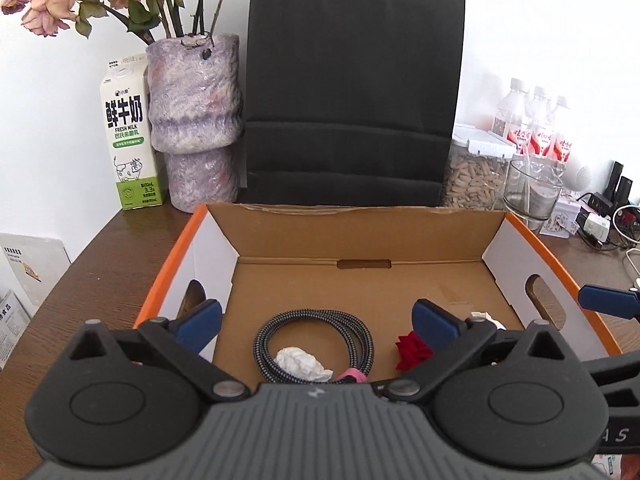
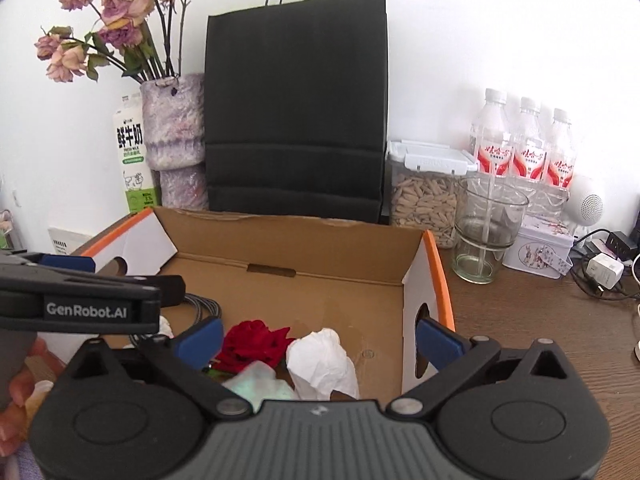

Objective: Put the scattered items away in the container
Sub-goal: 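Carry the cable and tissue into the cardboard box and open both tools, then move both tools back toward the sheep plush and purple pouch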

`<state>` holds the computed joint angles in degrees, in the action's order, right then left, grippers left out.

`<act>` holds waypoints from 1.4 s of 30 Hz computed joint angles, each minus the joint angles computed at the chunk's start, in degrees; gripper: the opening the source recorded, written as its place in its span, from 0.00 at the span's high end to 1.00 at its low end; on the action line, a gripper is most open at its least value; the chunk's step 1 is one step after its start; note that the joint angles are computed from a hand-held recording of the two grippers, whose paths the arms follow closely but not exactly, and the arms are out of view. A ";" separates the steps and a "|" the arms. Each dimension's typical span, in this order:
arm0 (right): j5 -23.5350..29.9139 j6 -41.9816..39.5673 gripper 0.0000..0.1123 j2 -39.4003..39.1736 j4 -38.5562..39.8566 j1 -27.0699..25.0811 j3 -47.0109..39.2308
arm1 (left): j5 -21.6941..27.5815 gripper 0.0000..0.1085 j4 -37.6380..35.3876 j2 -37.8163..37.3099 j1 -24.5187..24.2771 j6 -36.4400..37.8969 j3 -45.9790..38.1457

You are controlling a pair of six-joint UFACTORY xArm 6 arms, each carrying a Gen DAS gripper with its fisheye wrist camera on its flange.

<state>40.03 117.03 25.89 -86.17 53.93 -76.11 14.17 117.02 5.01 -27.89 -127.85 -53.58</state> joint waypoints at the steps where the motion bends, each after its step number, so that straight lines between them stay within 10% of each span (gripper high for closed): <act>1: 0.20 -0.16 0.08 -0.01 0.10 0.10 -0.04 | -0.03 0.05 0.19 -0.20 0.01 -0.31 0.06; 15: 9.49 5.86 0.08 -10.36 -3.66 7.67 10.81 | 3.93 0.05 13.73 -17.80 -0.89 -16.08 13.45; 28: 19.32 12.51 0.08 -14.89 3.07 22.26 20.93 | 7.77 0.05 5.63 -44.56 -1.85 -7.43 38.45; 42: 18.29 12.52 0.08 -10.19 9.30 25.74 18.79 | 3.43 0.05 5.01 -49.04 0.66 -9.13 45.73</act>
